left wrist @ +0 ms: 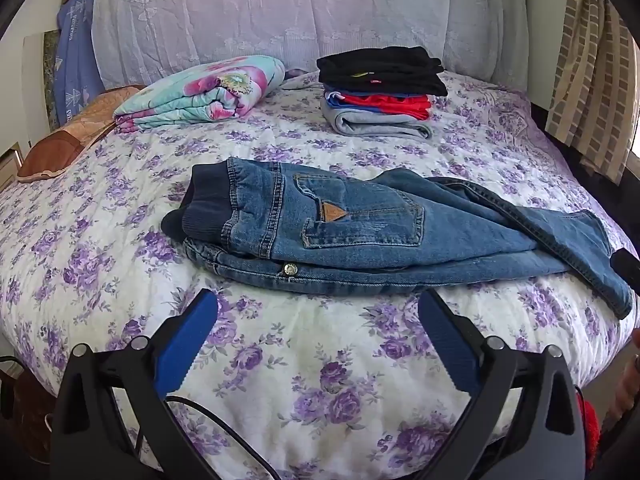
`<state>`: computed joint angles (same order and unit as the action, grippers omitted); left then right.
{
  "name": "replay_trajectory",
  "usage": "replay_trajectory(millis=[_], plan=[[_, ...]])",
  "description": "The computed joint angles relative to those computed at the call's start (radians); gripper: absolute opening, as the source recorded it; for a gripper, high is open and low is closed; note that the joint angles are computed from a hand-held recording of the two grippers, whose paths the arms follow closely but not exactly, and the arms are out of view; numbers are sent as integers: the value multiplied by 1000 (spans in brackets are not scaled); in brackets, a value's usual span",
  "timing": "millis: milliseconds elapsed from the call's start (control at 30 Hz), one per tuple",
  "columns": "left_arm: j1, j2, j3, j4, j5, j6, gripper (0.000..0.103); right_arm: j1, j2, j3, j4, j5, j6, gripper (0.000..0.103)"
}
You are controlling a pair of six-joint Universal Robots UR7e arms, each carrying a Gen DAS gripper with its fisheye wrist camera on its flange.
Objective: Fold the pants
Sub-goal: 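Move both grippers toward the small jeans with the dark ribbed waistband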
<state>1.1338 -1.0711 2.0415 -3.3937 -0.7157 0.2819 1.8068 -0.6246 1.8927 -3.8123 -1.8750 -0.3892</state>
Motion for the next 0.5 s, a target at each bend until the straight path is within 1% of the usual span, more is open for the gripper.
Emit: replay_trajectory(millis=[133, 167, 233, 267, 500], plan=[[-3, 8, -3, -16, 18, 0, 98, -1, 1, 1, -8, 4, -4, 99], [-4, 6, 0, -8, 2, 5, 98, -1, 1, 1, -8, 4, -4, 99], [-8, 8, 1, -7, 6, 0, 98, 0, 1, 0, -7, 1, -5, 99], [8, -6, 1, 6, -22, -2, 98, 0, 1, 0, -7, 1, -5, 99], [14, -9, 2, 9, -25, -1, 98, -1, 1, 1, -6, 1, -4, 99]])
